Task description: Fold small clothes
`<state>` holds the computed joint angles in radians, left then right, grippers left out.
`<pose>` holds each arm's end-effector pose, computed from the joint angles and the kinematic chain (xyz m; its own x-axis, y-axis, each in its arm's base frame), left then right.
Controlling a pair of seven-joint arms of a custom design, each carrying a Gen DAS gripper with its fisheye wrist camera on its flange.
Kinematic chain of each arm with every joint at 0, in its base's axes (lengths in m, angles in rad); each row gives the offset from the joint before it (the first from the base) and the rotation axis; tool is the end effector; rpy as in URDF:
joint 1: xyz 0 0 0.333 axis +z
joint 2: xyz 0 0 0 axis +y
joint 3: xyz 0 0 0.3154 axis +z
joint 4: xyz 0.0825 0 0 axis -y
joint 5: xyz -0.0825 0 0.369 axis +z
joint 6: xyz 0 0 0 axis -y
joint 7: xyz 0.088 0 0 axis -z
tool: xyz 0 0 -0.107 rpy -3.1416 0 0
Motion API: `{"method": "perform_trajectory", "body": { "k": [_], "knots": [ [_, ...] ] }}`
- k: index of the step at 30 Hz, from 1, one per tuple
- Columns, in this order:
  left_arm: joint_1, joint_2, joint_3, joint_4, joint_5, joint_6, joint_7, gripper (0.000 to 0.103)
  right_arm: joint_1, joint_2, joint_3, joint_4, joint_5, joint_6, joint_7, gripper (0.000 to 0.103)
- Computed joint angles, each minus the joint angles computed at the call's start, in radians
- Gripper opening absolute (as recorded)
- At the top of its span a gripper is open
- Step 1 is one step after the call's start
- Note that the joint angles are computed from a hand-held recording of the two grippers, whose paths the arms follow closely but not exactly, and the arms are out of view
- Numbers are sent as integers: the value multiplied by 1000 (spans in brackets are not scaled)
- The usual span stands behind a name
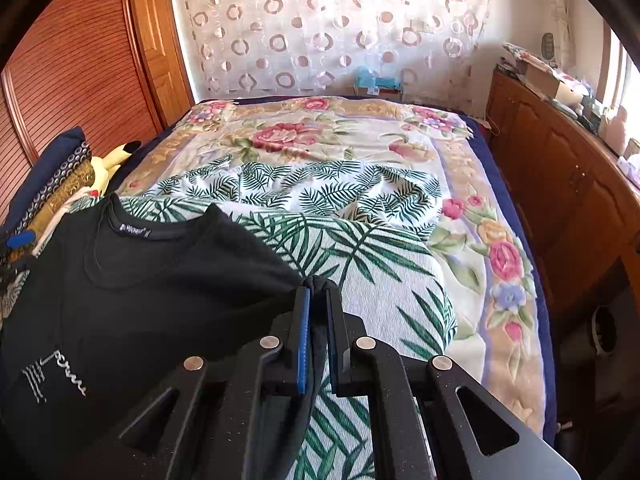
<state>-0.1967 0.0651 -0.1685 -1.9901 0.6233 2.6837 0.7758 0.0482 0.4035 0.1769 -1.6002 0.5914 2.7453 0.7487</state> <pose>0.5536 -0.2292 0.5042 -0.0271 -0.9989 -0.0380 -0.7371 0.0457 -0.6742 0.6940 0.1150 0.4872 0.5228 -0.8523 -0.0172 -0.5672 -0.3328 -0.7533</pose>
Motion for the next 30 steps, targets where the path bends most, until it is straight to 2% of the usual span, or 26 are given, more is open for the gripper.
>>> {"method": "perform_trajectory", "body": {
  "k": [2, 4, 6, 8, 10, 13, 19, 28, 30],
  "knots": [
    [3, 8, 0, 10, -21, -6, 29, 77, 3, -12, 2, -20, -2, 3, -2, 19],
    [5, 20, 2, 31, -41, -29, 56, 70, 13, -10, -11, -8, -23, -14, 17, 41],
    [9, 34, 4, 50, -79, -43, 84, 62, 21, -2, -24, 8, -46, -30, 44, 50],
    [8, 53, 9, 74, -95, -66, 98, 57, 19, 12, -27, 30, -59, -60, 58, 51],
    [3, 70, 16, 97, -93, -95, 93, 56, 20, 26, -37, 48, -79, -77, 77, 51],
    [-4, 98, 30, 132, -75, -143, 67, 56, 11, 23, -21, 36, -67, -46, 55, 52],
    [-7, 127, 37, 157, -84, -172, 79, 56, 10, 16, -11, 23, -67, -24, 46, 55],
    [15, 131, 37, 140, -179, -102, 122, 57, 7, 21, -8, 25, -62, -26, 35, 57],
    [23, 128, 37, 130, -219, -82, 129, 53, 5, 21, -8, 26, -61, -26, 33, 57]
  ]
}}
